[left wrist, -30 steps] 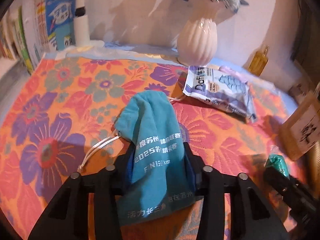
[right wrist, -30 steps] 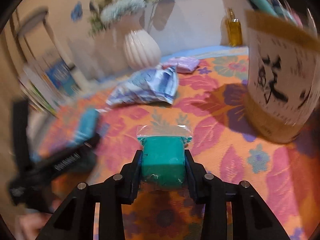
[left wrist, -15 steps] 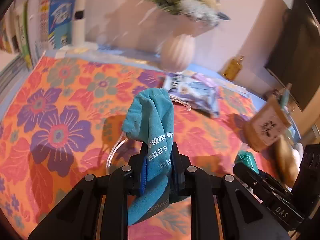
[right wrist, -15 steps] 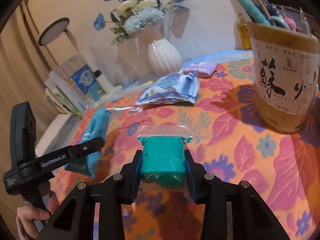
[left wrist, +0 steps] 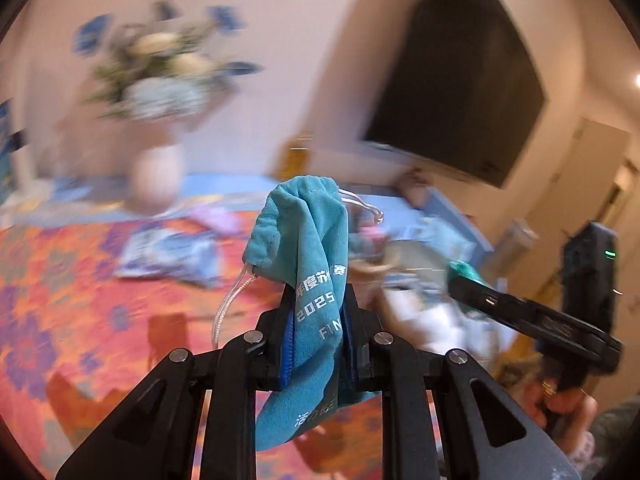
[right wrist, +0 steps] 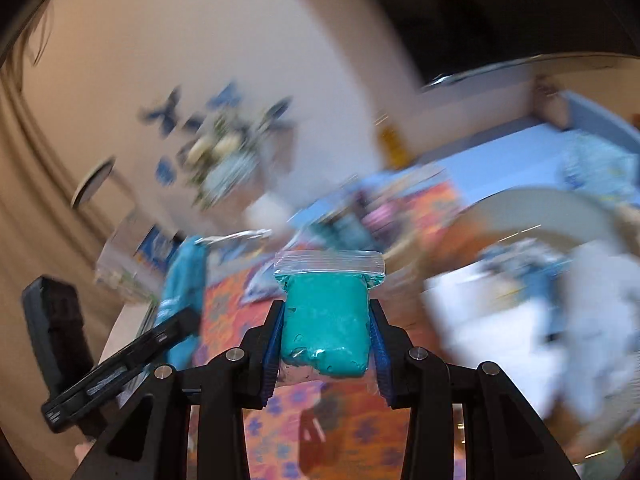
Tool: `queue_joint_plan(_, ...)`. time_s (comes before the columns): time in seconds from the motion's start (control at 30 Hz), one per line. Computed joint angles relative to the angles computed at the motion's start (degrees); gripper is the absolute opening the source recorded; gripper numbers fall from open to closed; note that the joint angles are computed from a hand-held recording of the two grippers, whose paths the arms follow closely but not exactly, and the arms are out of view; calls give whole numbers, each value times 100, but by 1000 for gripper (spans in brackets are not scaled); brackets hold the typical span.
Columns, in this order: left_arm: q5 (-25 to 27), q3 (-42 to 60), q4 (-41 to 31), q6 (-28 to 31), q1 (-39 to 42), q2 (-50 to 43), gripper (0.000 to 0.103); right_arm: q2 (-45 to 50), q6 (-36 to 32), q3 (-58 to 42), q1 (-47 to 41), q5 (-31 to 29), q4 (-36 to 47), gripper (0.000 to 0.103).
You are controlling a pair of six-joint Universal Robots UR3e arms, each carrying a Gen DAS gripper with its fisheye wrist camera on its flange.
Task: Organize soft objects
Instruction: 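Lower teal pouch with left gripper onto amber plate while right gripper releases clay bag there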
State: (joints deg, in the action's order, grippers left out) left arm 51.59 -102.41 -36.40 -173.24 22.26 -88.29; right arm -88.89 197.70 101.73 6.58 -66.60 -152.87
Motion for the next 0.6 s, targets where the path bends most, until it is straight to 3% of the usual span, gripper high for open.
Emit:
queue_joint_plan(0.17,289,1403,80,-249,-1210,-1100,17,-310,-336,-106,-898,115,640,38)
queue_joint_plan(0.33,461,3194,-491,-326,-2088,-2440,17,331,-500,-901,-1231,2,1180,39)
queue_joint_plan(0.6,864,4894,-1054,-263,-2662,-3839,18,1385,-646,-1724,-1420,52,1462,39)
